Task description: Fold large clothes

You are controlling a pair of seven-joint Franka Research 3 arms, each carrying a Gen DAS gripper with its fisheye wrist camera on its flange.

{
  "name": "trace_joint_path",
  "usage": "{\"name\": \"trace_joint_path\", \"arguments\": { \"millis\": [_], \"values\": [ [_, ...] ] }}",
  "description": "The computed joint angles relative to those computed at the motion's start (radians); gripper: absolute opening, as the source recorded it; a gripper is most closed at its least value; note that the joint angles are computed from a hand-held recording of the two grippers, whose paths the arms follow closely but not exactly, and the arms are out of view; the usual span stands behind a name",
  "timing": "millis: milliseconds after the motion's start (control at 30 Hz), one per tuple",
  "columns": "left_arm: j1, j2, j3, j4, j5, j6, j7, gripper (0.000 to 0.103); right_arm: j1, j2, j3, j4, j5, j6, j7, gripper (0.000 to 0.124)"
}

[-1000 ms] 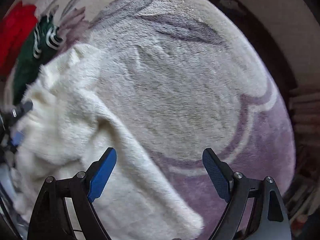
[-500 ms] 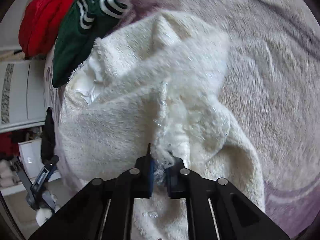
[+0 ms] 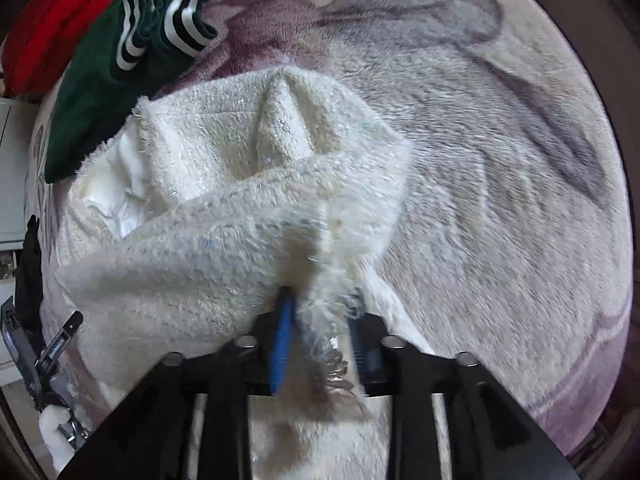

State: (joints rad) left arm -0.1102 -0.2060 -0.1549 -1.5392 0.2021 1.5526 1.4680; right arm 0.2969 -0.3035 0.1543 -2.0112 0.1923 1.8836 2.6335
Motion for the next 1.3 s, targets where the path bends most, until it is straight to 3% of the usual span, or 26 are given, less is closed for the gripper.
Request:
{"name": "trace_joint_path", "arguments": {
  "millis": [67,200,300,433,500,633,733,833,967,1133,1300],
  "values": [
    [-0.009,-0.079,-0.008,-0.048,0.012,-0.041,0.016,0.103,0.009,-0.058,0.016,-0.014,0.014,-0.012,0.049,0.056],
    [-0.041,-0.235,-0.009,-0.169,-0.031,-0.173,0.042,0.103,0.09,-0.128,0.052,-0.077,0.184,0.039,0.084,0.057],
    [-0.063,-0.311,-0.013,-0.272,-0.032,-0.234,0.048,0.103,0.192,-0.081,0.079,-0.129,0.378,0.142,0.043,0.057],
    [-0.081,-0.388,0.01,-0.365,-0.059,-0.306,0.035,0.103,0.272,-0.029,0.108,-0.182,0.517,0.29,0.06,0.057],
    [-0.084,-0.389,0.021,-0.353,-0.059,-0.312,0.042,0.103,0.308,0.009,0.107,-0.161,0.544,0.292,0.04,0.057],
    [-0.073,-0.302,0.034,-0.206,-0.051,-0.284,0.064,0.103,0.299,-0.023,0.085,-0.139,0.489,0.279,0.058,0.057],
    [-0.058,-0.155,0.016,-0.027,-0.065,-0.237,0.042,0.103,0.23,-0.059,0.045,-0.088,0.368,0.213,0.078,0.057],
    [-0.056,0.018,-0.032,0.139,-0.026,-0.129,-0.003,0.103,0.156,-0.005,0.011,0.018,0.252,0.158,0.034,0.057],
    [-0.085,0.234,-0.08,0.287,0.144,-0.03,-0.051,0.103,0.095,0.234,-0.032,0.262,0.189,0.166,-0.142,0.057],
    [-0.129,0.391,-0.054,0.358,0.243,-0.017,-0.036,0.103,0.059,0.558,-0.032,0.533,0.408,0.212,-0.358,0.057],
    [-0.127,0.377,-0.035,0.305,0.215,0.002,-0.05,0.103,0.074,0.774,-0.023,0.778,0.308,0.032,-0.361,0.057]
  ]
}}
